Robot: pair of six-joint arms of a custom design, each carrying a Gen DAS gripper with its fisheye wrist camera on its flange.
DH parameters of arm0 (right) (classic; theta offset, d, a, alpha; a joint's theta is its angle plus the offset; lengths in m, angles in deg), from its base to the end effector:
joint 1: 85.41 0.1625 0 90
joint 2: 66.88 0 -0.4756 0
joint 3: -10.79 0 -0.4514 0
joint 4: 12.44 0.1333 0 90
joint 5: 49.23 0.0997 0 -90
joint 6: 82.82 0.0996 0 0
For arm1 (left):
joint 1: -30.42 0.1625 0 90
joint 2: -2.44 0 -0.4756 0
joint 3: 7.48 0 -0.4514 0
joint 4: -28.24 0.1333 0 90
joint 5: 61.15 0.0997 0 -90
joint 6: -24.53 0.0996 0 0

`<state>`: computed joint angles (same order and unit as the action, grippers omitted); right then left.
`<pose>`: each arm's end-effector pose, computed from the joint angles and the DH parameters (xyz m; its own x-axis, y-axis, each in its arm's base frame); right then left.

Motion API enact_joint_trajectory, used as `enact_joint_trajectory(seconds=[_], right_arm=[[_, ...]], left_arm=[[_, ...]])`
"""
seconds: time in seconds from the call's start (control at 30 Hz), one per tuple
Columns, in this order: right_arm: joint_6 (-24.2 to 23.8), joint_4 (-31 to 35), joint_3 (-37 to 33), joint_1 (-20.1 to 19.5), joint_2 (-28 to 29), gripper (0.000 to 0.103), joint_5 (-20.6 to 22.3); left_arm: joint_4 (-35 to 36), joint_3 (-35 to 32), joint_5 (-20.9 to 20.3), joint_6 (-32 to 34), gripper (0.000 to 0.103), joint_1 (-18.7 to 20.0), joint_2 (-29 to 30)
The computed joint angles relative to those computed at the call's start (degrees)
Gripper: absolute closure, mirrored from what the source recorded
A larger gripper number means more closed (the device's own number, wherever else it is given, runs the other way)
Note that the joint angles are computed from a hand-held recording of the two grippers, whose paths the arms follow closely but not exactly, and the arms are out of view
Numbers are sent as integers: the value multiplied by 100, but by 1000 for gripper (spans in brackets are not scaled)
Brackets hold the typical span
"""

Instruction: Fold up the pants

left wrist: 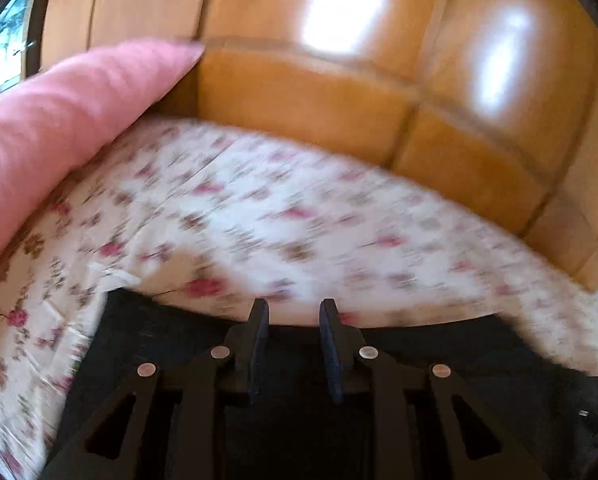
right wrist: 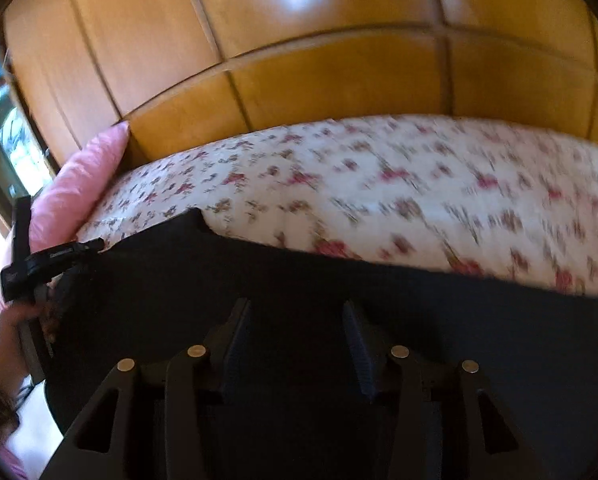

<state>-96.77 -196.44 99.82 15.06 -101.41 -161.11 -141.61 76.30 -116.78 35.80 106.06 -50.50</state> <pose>0.2381 -0.7590 0.0567 -0.8936 -0.1204 0.4324 -0.3665 0.7519 -0.5480 -0.0152 -0.8236 0.3320 -0.8561 -0.0799 -0.5107 0.3365 0.6639 -0.6679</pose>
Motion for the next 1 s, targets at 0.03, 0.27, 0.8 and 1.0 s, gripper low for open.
enact_joint_trajectory(seconds=[0.03, 0.27, 0.8, 1.0], right_arm=[[102, -134, 59, -14, -47, 55, 25], [286, -603, 481, -142, -399, 45, -94], [771, -2000, 2308, -842, -2084, 22, -767], [2045, -3074, 2763, -1170, -2553, 21, -1247]], left_arm=[[-107, 131, -252, -11, 75, -63, -52], [422, 301, -874, 103, 71, -367, 208], [836, 242, -1659, -409, 61, -85, 261], [831, 240, -1685, -426, 61, -83, 267]])
